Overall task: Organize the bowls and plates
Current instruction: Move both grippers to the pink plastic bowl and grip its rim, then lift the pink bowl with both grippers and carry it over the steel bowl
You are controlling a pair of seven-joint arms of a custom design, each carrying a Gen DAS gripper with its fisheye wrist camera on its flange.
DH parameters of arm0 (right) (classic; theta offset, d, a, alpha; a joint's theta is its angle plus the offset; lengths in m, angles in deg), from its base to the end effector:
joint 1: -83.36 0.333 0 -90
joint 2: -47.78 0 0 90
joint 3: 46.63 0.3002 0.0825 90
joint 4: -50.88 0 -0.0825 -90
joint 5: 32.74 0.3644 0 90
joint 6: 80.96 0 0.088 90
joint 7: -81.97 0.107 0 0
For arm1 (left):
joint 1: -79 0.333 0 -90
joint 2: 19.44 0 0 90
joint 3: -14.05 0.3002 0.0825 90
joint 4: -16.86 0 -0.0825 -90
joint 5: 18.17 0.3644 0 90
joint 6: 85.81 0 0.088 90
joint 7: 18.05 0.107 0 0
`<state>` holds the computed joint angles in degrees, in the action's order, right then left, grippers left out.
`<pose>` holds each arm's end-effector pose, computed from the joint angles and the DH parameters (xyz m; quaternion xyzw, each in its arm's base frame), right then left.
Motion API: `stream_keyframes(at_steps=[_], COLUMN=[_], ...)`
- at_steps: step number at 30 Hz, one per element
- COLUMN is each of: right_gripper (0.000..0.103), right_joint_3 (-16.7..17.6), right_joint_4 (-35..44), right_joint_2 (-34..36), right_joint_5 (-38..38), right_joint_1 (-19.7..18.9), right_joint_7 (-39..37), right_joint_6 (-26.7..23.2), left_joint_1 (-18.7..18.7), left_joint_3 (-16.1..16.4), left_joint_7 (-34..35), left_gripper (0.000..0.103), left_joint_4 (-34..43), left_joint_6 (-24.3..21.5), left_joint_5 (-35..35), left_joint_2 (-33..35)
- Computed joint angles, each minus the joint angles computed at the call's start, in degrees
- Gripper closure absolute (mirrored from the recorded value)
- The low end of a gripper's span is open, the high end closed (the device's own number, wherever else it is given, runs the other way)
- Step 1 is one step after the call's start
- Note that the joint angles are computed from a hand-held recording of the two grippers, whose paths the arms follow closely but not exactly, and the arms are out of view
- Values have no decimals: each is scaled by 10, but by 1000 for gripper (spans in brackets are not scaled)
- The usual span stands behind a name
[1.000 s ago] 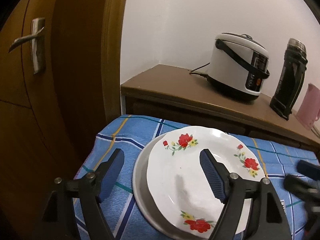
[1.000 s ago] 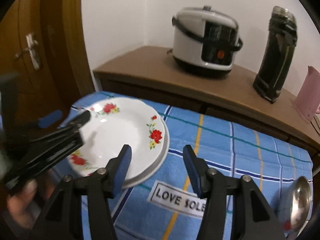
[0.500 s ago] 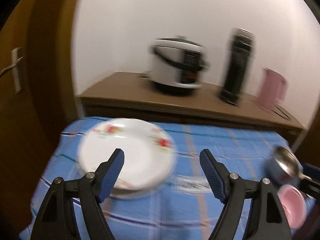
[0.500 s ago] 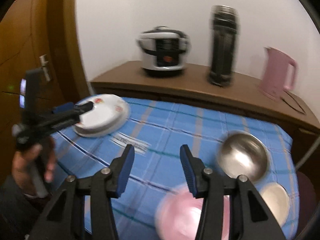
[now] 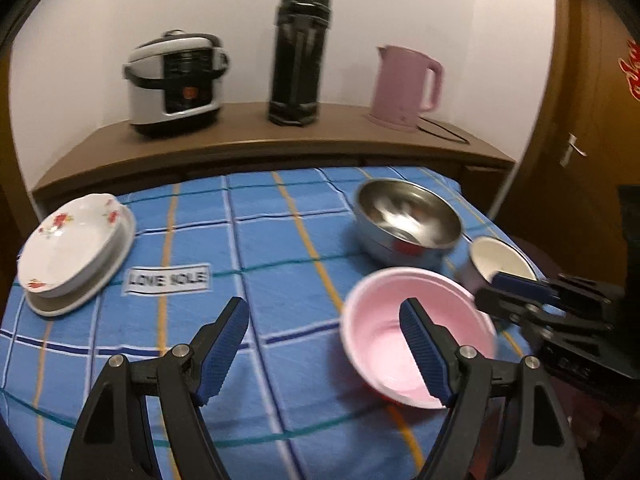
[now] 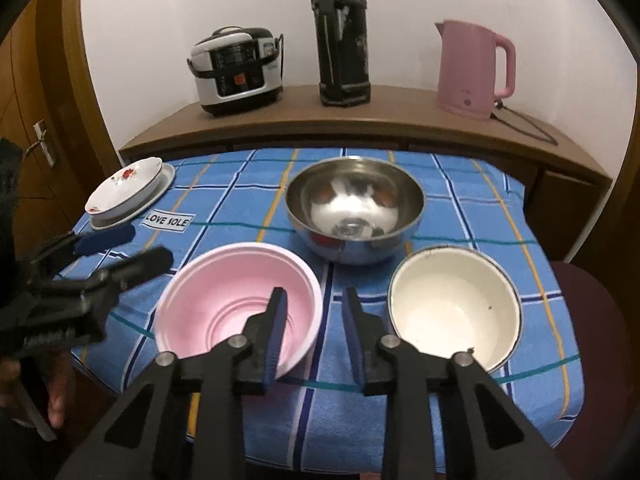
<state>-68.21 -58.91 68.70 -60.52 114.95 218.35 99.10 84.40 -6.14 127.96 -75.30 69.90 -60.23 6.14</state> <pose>0.6219 0.1767 0.4073 -0.6171 0.6582 -0.2652 0.3401 0.6848 -0.1150 0.4450 -0.4329 0.7921 -0.4053 0.1447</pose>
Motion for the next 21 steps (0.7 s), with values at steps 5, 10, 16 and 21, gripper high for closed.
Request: stream_keyframes(at_steps=[5, 10, 16, 21], right_gripper=[80, 81, 94, 95], right_joint_3=[30, 34, 63, 58], right_joint_4=[-7, -14, -18, -26], right_joint_2=[2, 6, 11, 9], right_joint_5=[26, 56, 108, 147], right_joint_1=[-26, -29, -51, -45], right_joint_7=[-36, -59, -105, -129], right_joint_6=[12, 16, 34, 47], left_joint_1=[-12, -15, -20, -14], left_joint_3=[5, 11, 16, 9], left_joint_7=[-7, -24, -43, -45], left_gripper=[31, 42, 79, 82], left_joint_4=[-14, -16, -2, 1], left_joint_6=[5, -7, -48, -58], left_joint_5=[18, 39, 63, 57], left_joint_2=[-5, -2, 10, 11])
